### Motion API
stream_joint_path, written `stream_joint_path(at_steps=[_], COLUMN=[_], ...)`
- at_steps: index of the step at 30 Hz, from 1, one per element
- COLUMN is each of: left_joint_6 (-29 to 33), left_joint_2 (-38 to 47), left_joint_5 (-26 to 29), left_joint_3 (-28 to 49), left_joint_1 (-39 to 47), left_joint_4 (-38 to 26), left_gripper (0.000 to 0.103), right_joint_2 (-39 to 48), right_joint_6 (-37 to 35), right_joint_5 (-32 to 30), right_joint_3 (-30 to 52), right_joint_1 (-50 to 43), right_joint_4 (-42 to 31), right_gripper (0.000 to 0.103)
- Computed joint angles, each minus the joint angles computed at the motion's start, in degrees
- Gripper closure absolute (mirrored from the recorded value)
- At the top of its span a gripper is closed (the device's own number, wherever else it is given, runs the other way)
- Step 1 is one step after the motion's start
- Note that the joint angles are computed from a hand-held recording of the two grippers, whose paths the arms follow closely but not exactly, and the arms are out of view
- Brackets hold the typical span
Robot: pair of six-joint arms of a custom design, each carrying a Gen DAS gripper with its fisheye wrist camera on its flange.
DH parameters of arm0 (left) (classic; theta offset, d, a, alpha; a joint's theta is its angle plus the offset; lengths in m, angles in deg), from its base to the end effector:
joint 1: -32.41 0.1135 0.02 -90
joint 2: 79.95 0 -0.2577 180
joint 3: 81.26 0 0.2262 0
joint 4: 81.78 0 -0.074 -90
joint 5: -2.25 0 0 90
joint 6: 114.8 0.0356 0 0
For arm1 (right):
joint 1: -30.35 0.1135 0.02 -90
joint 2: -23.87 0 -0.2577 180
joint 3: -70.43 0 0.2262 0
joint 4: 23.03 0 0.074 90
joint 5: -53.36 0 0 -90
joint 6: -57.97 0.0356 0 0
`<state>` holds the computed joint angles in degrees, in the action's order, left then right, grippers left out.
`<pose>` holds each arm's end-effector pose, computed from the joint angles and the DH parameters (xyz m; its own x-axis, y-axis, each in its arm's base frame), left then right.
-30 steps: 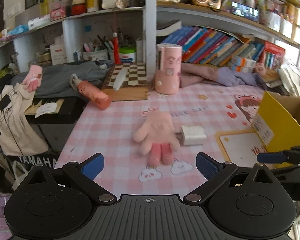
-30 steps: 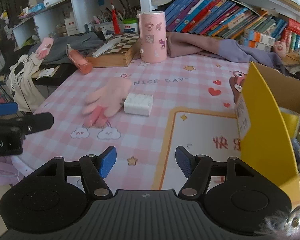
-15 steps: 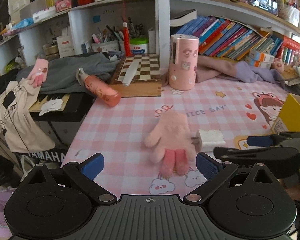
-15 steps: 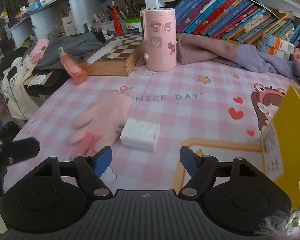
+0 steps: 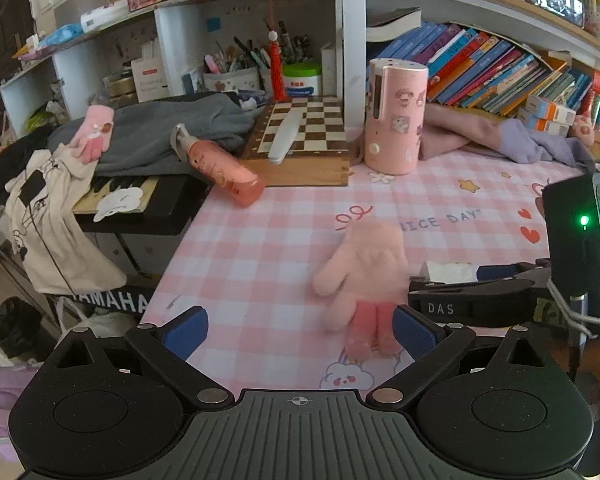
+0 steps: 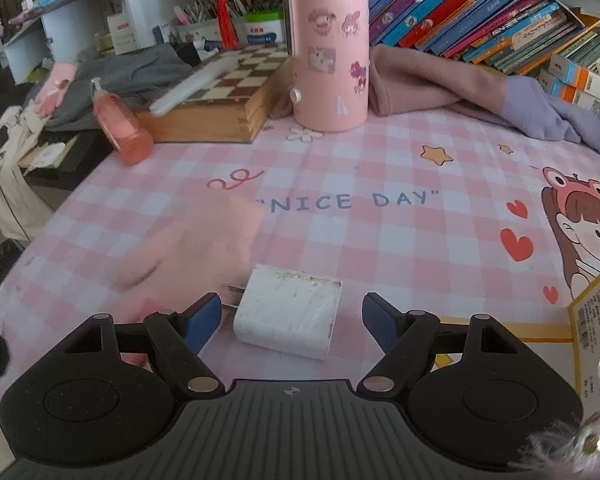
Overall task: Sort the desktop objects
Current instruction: 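Grasp the pink knitted glove with the left tool while the right tool grasps the white power bank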
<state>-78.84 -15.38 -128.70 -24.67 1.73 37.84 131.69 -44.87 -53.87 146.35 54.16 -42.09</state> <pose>0.1586 -0.0670 0.2211 -0.6131 -0.3471 -0.7097 -0.5428 0.8378 0.0592 0.3241 0.1545 0.1554 -0.5692 -0.4832 -0.6652 -0.7003 0.7089 0.0843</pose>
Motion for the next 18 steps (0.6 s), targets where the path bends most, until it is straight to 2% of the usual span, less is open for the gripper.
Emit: stream_joint_path(at_steps=[3,5,6,12,18], left_joint_6=[2.2,4.5,5.9,14.5,21.2], left_joint_2=[0.4,1.0,1.4,5.3,14.0], left_joint_5=[1.2,2.2,2.8,6.7,13.9], left_joint_3=[-0.3,-0.6,-0.7,-1.5,-1.8], left_joint_1=[1.9,3.3,4.0,9.0,15.6], left_joint_4=[2.2,4.7,6.0,15.9,27.1], left_gripper=[0.003,0.003,0.003,0.003,0.003], right_joint_2=[1.0,1.2,1.4,0.7,-1.2], right_joint_6=[-1.2,-2.7,-3.4,-5.2,-7.5], right_joint_5=[-0.6,-2.2,-3.1,-1.5,-1.2], right_joint_3=[-0.6,-0.5,-0.1,0.2,-0.6], right_joint_1=[-0.1,-0.6,-1.0,-3.6,-9.2], right_joint_4=[2.3,2.6,2.1,0.1,-1.5], right_gripper=[0.028,0.032,0.041,0.041,0.041])
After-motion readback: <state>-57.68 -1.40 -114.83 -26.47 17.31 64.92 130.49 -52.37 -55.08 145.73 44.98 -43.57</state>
